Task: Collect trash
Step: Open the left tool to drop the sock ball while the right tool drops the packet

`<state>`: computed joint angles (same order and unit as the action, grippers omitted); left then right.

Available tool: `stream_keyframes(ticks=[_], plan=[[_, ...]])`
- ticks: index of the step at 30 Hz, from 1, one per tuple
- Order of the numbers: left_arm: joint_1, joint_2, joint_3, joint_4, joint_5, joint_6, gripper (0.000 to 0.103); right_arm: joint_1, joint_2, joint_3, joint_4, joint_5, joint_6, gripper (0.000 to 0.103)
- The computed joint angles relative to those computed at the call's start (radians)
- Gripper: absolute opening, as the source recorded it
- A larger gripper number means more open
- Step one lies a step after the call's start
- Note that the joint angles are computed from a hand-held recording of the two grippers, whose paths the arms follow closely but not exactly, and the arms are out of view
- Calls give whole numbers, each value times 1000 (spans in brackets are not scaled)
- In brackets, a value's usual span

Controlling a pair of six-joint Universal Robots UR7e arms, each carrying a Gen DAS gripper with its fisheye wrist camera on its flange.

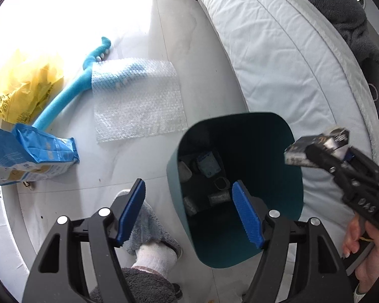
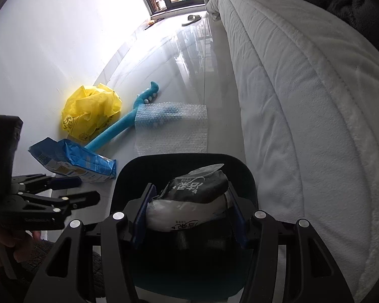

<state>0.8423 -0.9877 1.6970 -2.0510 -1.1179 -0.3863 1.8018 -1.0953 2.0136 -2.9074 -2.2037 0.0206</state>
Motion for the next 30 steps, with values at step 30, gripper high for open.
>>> stream_keyframes(ticks=[30], plan=[[-178,-26,-44,-528,-3,282,57,-39,30,12,238,-2,70,73]])
